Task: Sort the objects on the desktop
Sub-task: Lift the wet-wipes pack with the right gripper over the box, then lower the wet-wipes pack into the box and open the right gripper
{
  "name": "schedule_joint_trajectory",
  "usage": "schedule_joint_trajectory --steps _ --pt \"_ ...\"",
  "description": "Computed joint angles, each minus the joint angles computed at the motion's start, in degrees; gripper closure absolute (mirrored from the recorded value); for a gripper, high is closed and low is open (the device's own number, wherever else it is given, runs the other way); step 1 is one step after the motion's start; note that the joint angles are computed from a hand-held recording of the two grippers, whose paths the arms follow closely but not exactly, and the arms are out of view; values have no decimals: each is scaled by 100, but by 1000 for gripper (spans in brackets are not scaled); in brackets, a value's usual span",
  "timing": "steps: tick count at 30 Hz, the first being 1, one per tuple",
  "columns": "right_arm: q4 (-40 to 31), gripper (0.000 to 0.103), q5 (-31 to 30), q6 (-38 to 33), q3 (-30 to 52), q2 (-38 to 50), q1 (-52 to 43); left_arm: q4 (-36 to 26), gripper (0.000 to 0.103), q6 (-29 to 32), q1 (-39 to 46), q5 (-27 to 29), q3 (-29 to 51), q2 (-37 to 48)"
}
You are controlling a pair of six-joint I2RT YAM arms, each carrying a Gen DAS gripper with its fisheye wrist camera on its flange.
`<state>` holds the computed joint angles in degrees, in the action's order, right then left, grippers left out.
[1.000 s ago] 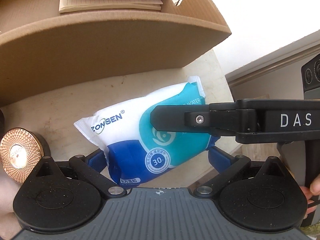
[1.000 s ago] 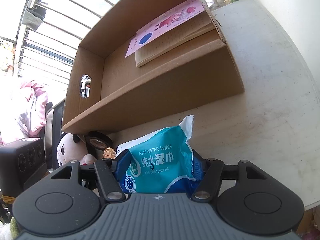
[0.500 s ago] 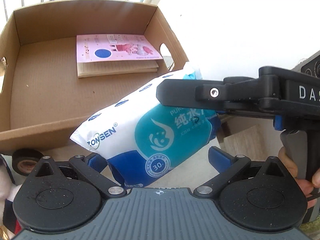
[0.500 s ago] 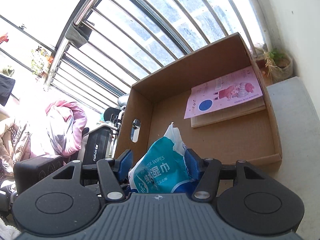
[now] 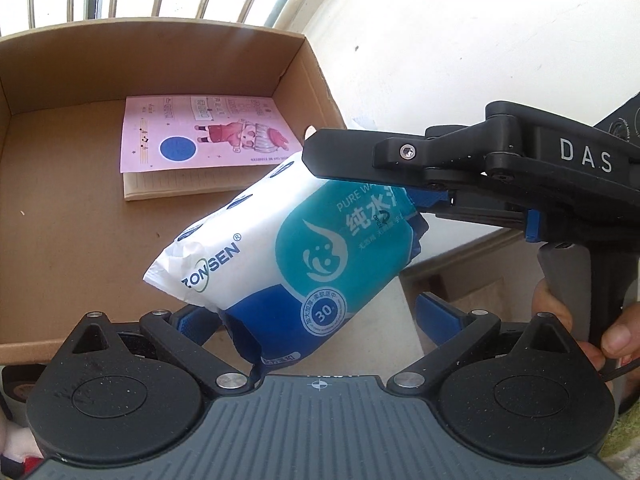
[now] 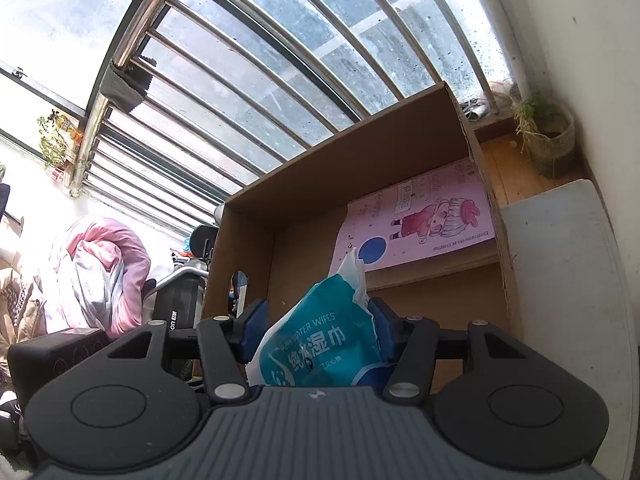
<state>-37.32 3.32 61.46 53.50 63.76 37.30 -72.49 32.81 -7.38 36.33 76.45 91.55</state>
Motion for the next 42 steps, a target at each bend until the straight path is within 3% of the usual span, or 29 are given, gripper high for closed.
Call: schedule_joint_trajectory --steps 6,18,20,22,23,25,42 --pt "355 44 -378 -295 -245 465 -480 750 2 -426 -247 -248 -128 206" --pt "-181 44 -389 -1130 193 1296 -693 1706 4 -809 -584 -555 -486 724" --pt "-347 39 -448 -1235 291 1374 -731 1829 3 -823 -601 -508 -532 752" --pt "-521 23 -342 -1224 378 1401 -693 2014 1 -706 -697 -625 -620 814" --pt "-538 23 -337 -1250 372 1373 -703 2067 1 -666 -769 -758 -636 862" --pt "-486 24 -530 -1260 304 1290 -816 2076 1 -547 -847 -928 -640 995" --pt "-277 24 -609 -1139 64 861 -1174 1577 0 -620 -757 -411 -134 1616"
